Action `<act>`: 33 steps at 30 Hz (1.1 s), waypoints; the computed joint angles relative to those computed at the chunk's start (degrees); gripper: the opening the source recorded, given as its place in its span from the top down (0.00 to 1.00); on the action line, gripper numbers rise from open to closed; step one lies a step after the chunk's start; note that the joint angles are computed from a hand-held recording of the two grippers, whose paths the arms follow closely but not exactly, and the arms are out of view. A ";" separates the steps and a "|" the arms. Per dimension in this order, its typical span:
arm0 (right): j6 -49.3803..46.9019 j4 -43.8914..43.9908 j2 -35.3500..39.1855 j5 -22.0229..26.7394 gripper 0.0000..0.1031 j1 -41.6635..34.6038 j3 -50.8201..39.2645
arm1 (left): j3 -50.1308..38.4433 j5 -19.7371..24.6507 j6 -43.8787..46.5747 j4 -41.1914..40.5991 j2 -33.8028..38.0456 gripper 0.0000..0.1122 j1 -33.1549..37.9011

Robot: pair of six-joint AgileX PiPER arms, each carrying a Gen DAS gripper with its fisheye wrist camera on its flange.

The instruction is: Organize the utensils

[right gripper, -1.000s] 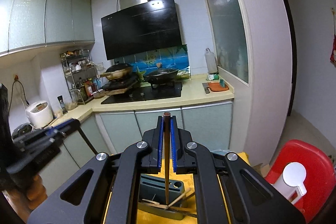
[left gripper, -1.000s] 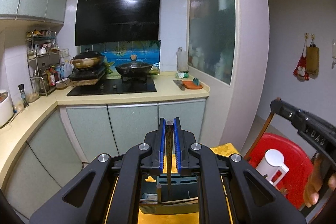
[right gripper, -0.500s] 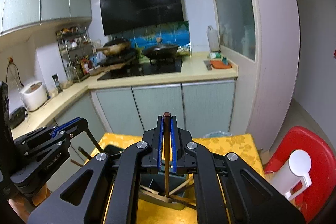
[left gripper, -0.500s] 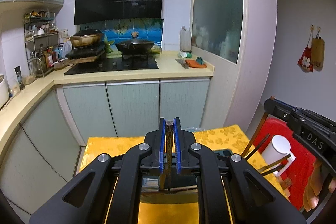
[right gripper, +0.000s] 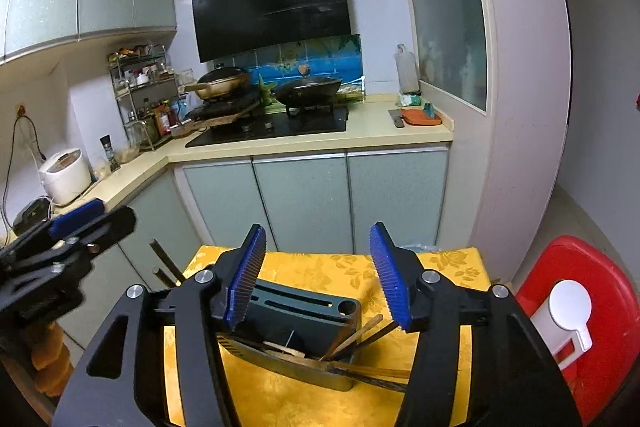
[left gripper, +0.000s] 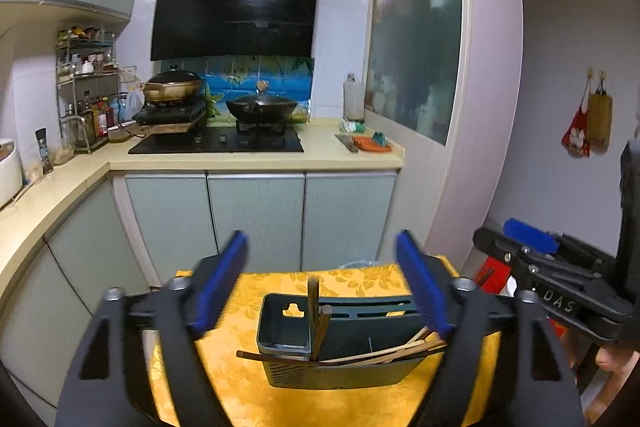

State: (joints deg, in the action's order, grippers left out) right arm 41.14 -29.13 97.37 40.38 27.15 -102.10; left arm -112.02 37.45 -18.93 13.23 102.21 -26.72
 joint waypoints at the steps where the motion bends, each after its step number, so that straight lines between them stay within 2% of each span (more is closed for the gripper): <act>1: 0.51 -0.67 -0.76 -0.05 0.41 0.20 0.93 | 1.45 -0.92 -0.93 0.64 -1.06 0.24 0.07; 6: 3.56 -3.92 -4.49 -0.68 0.28 1.12 6.05 | 8.54 -3.89 -3.57 3.63 -5.74 0.17 -0.09; 10: 7.68 -6.85 -8.41 -1.45 0.17 2.37 11.75 | 15.33 -6.07 -8.68 10.81 -9.29 0.15 -1.27; 13: 14.70 -12.89 -12.20 -1.93 0.12 4.59 18.00 | 22.44 -8.43 -14.53 17.63 -12.90 0.15 -2.64; 19: 26.88 -24.14 -17.64 0.25 0.10 10.62 28.63 | 35.76 -10.57 -25.93 28.47 -19.64 0.15 -5.32; 25: 39.92 -33.39 -21.35 5.34 0.07 18.64 37.91 | 46.89 -10.79 -36.62 37.40 -25.83 0.15 -8.28; 28: 44.97 -36.15 -22.08 9.17 0.07 23.14 41.25 | 51.65 -10.74 -41.57 40.29 -28.70 0.15 -9.90; 33: 48.80 -36.83 -22.70 12.31 0.07 27.97 44.59 | 58.19 -8.64 -50.87 47.56 -31.59 0.15 -13.48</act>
State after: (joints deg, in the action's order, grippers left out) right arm 89.94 -65.96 74.67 52.68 55.12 -57.52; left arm -53.84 28.81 -69.80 60.79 70.62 -40.20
